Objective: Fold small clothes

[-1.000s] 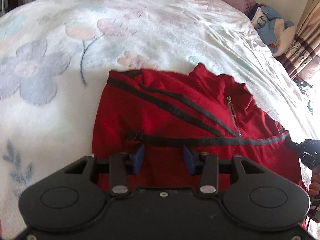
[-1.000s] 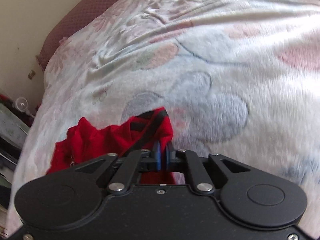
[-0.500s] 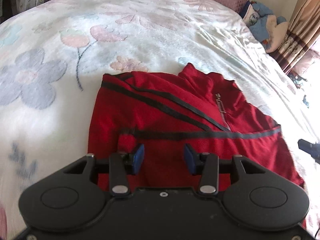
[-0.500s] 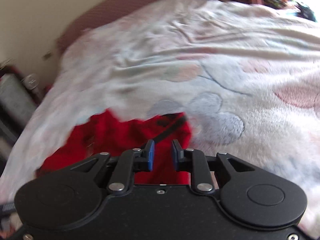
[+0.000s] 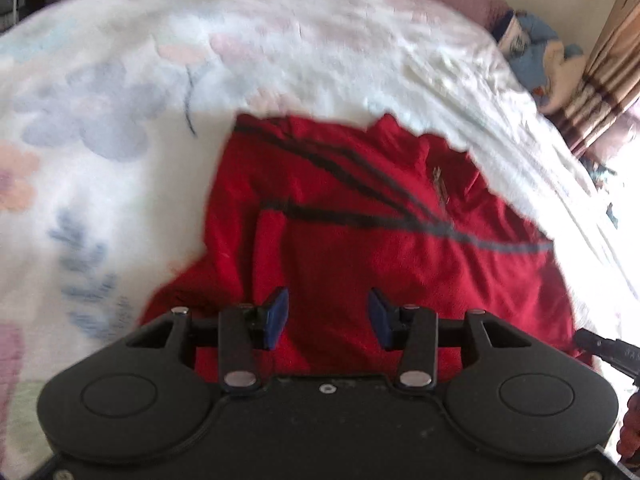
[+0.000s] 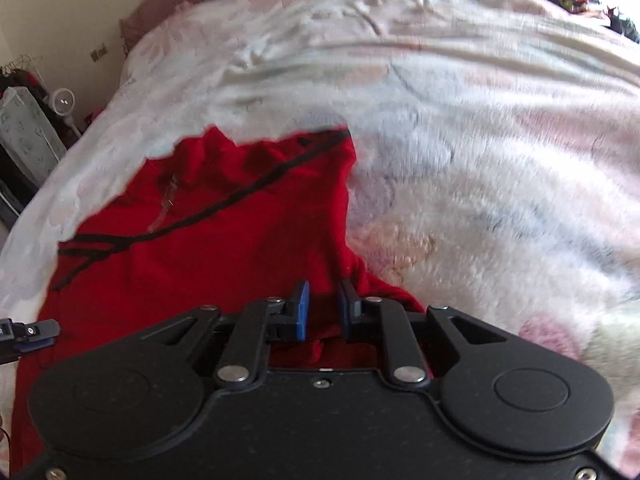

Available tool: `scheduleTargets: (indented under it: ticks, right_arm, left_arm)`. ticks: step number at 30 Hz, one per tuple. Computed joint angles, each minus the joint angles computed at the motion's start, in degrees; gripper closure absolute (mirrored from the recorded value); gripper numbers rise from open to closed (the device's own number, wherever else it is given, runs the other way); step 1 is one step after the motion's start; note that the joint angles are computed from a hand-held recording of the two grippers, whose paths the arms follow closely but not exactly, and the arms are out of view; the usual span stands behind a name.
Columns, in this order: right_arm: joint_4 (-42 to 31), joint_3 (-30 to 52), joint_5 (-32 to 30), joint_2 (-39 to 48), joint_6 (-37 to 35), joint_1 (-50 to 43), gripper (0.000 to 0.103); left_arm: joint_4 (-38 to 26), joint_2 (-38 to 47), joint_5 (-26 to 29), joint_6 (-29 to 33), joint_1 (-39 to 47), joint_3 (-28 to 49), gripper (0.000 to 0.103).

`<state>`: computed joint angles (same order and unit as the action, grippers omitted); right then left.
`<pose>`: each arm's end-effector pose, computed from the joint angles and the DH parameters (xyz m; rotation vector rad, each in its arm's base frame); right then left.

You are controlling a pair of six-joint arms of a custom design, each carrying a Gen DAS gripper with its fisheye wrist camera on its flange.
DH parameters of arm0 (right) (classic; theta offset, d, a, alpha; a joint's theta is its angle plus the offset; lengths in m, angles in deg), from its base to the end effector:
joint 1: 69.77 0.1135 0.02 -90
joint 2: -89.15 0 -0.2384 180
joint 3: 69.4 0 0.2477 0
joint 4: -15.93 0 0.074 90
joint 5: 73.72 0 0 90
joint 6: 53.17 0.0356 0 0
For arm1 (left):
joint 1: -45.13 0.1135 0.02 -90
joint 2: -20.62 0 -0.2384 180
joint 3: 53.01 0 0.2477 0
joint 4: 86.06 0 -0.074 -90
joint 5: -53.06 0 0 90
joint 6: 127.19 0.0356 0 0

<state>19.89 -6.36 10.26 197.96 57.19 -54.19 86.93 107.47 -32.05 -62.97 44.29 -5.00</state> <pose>0.3373 0.0979 0.0887 0.0425 2.3358 0.4391 0.2760 -0.0071 0.1176 -0.4759 2.3435 -0.3226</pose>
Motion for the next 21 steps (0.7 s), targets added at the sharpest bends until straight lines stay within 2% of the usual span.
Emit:
scheduleTargets:
  ticks: [3, 7, 8, 9, 11, 14, 16, 18, 21]
  right_arm:
    - [2.7, -4.5, -0.1, -4.1, -1.0, -0.1, 0.086]
    - [-0.4, -2.6, 0.3, -0.6, 0.2, -1.6, 0.086]
    - [-0.5, -2.2, -0.4, 0.8, 0.4, -2.1, 0.086]
    - [1.4, -2.9, -1.4, 1.6, 0.6, -2.7, 0.087]
    - [3.4, -5.2, -2.1, 0.3, 2.3, -3.1, 0.087]
    - [1.5, -9.4, -4.6, -5.7, 5.2, -4.4, 0.081]
    - [-0.2, -14.8, -8.0, -12.8, 2.3, -6.3, 0.074]
    - [-3.1, -20.4, -12.1, -20.3, -1.6, -9.3, 0.061]
    - [-11.4, -26.2, -23.2, -28.1, -9.0, -18.4, 0.055]
  left_arm:
    - [0.1, -5.0, 1.8, -0.4, 1.6, -4.5, 0.057]
    - [-3.0, 1.2, 2.6, -1.5, 3.5, -2.3, 0.057]
    - [-1.8, 2.0, 3.6, -2.2, 4.2, -2.7, 0.057]
    - [-1.5, 1.7, 4.0, -3.1, 4.5, -3.0, 0.057]
    - [-4.9, -1.3, 4.8, -4.6, 5.0, -2.8, 0.057]
    - [-10.1, -11.7, 7.0, -1.5, 6.4, -6.6, 0.055]
    - [-15.9, -21.4, 8.3, 2.6, 8.3, -10.4, 0.053]
    - [-23.3, -32.4, 12.7, 7.6, 14.0, -15.2, 0.052]
    - [-38.0, -46.7, 18.7, 17.7, 27.8, -21.0, 0.051]
